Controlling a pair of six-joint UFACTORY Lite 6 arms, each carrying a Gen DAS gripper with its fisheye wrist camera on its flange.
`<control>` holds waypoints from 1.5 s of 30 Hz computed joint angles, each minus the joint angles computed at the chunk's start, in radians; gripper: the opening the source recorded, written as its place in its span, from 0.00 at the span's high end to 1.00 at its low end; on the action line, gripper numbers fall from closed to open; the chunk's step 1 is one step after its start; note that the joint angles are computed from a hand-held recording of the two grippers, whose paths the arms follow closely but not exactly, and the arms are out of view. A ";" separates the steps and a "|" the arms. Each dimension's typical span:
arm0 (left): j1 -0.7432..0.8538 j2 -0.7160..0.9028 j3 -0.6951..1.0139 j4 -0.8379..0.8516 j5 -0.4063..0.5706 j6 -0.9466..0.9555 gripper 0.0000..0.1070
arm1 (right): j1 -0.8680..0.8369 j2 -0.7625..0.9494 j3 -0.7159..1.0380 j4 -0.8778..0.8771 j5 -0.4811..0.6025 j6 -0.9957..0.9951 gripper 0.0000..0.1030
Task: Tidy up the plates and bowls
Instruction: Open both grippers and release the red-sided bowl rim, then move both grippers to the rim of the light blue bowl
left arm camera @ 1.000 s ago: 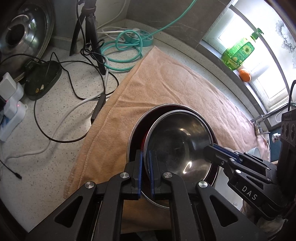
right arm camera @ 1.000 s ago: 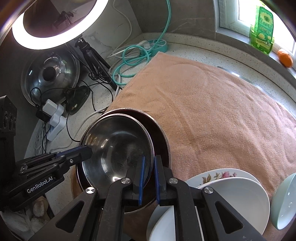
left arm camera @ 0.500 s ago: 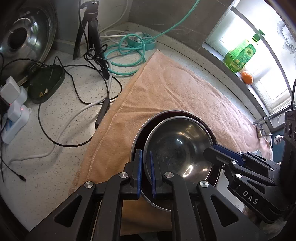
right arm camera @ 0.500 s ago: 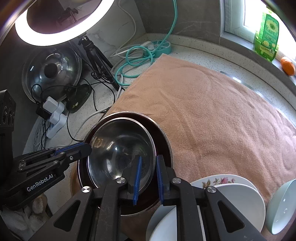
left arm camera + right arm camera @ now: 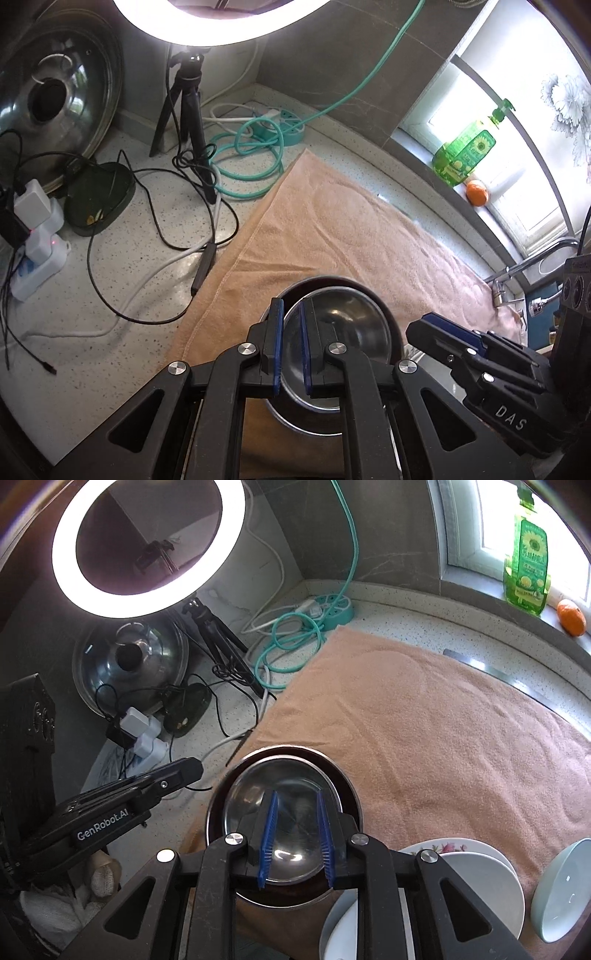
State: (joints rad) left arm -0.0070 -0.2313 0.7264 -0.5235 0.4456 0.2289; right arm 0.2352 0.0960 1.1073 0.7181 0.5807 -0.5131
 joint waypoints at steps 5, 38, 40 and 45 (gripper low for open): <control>-0.006 -0.036 0.074 -0.069 0.027 -0.004 0.93 | -0.002 -0.048 0.017 0.049 0.013 -0.005 0.81; -0.801 0.742 1.041 0.336 0.094 -0.604 0.93 | -1.191 0.091 0.156 0.007 0.420 -0.562 0.81; -0.814 0.868 1.214 0.349 0.181 -0.595 0.93 | -1.237 0.148 0.239 -0.013 0.447 -0.554 0.81; -0.803 1.054 1.431 0.311 0.267 -0.572 0.93 | -1.300 0.207 0.306 -0.008 0.458 -0.599 0.81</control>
